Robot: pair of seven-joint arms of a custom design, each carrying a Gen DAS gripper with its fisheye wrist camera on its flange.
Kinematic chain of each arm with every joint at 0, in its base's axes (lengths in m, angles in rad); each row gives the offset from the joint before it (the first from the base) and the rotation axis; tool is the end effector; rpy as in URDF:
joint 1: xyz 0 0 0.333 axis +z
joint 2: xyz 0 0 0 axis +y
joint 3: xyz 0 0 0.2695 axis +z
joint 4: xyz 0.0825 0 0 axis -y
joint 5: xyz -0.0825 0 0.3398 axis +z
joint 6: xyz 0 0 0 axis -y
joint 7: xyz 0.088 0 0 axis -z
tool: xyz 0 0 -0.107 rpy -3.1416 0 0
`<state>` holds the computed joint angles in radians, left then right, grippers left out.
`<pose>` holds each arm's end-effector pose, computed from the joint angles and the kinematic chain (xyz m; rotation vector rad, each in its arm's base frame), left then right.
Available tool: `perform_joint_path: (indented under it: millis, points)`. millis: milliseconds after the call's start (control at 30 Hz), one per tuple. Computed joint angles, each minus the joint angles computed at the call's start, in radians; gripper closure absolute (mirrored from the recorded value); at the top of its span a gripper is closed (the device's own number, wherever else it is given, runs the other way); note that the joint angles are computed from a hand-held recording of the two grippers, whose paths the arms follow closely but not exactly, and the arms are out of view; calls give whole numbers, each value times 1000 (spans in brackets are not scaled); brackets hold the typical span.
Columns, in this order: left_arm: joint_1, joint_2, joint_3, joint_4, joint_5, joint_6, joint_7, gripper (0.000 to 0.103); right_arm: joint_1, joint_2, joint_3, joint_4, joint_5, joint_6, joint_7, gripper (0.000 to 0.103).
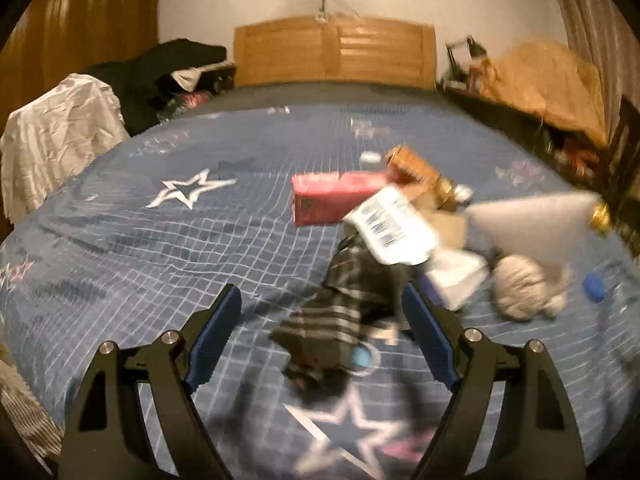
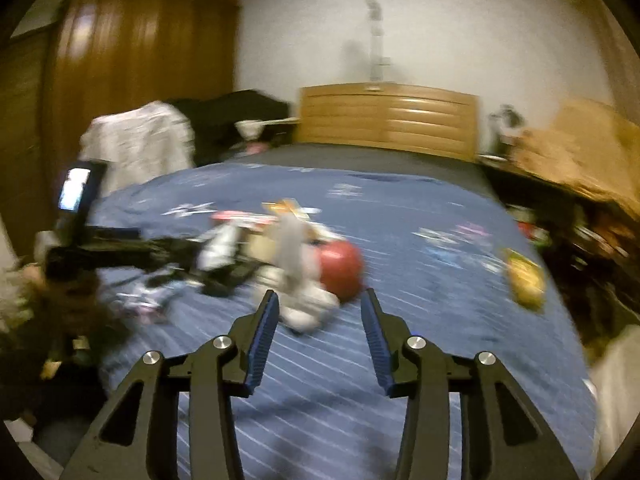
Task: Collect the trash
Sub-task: 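Grasp the black plaid cloth with the left tool while the right tool grasps the white wet-wipe packet, then carry the plaid cloth and wet-wipe packet over the white bucket with both tools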
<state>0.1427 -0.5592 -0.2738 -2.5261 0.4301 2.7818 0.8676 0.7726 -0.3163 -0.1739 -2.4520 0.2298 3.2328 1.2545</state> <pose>0.4064 -0.0840 0.5254 -1.8360 1.4888 -0.6788 0.3969 0.2360 0.5264 -1.8894 0.9378 -0.6110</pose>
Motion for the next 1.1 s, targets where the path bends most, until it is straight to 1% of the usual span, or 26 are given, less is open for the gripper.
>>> perform_joint_path:
  millis: [33,67,100,133,200,233,300,333,367,400,433,467,533,567,600,633,667,700,733,767,800,867,967,1000,1067,1100]
  points:
    - [-32,25,39,-2,-25,13,45,27,58,37,-34,47,7,-15,-19,57]
    - [-69,43,78,-4,-61,21,90,36,86,73,-41,91,21,-28,-35,57]
    - [-135,61,141,-8,-133,30,169,67,96,93,-40,118,36,-39,-51,57]
    - [-166,56,173,-27,-183,51,212,81,124,132,-48,166,62,-57,-73,57]
    - [-161,-3,180,-87,-228,100,226,87,151,171,-49,226,118,-92,-122,57]
    - [-144,-36,167,-114,-240,111,217,87,166,192,-51,258,155,-110,-155,57]
    - [-97,-136,128,-183,-258,103,182,88,171,251,-39,340,207,-162,-200,57]
    - [-76,-177,111,-207,-262,93,167,88,164,282,-27,379,215,-184,-209,57]
    - [-47,-230,90,-233,-261,72,146,88,154,319,-14,428,212,-211,-208,56]
    - [-30,-252,78,-245,-259,62,136,88,142,347,-1,460,205,-229,-205,52]
    - [-9,-277,66,-255,-253,42,125,87,136,404,4,526,133,-256,-142,40]
    - [17,-281,49,-251,-241,17,116,87,132,439,8,563,95,-262,-106,32]
    - [52,-261,32,-239,-215,0,104,83,133,530,8,673,5,-303,-34,30]
    - [57,-253,30,-239,-208,-2,98,81,137,572,0,728,-46,-337,4,30]
    - [58,-243,33,-236,-206,-3,91,73,147,619,-15,789,-103,-369,53,30]
    - [52,-233,41,-234,-207,4,87,59,172,676,-52,861,-184,-413,130,30]
    - [53,-233,41,-236,-207,20,75,50,169,705,-57,898,-213,-445,160,31]
    - [61,-237,35,-240,-200,35,64,36,160,732,-52,938,-228,-478,179,35]
    - [75,-240,22,-245,-190,58,49,32,141,760,-35,982,-226,-523,183,56]
    - [83,-240,15,-244,-183,68,40,32,123,772,-16,1000,-223,-544,184,59]
    - [87,-229,13,-234,-179,69,37,32,109,766,0,986,-226,-524,187,60]
    - [93,-202,9,-215,-172,75,29,32,60,716,64,916,-193,-469,151,65]
    - [91,-172,27,-209,-171,99,25,35,-1,609,138,789,-161,-373,124,66]
    - [77,-157,49,-209,-183,110,34,40,-33,557,172,733,-125,-343,104,66]
    - [28,-125,111,-206,-224,114,71,56,-94,471,236,644,-41,-314,51,66]
    - [1,-112,145,-205,-253,112,92,67,-127,414,270,585,29,-301,5,66]
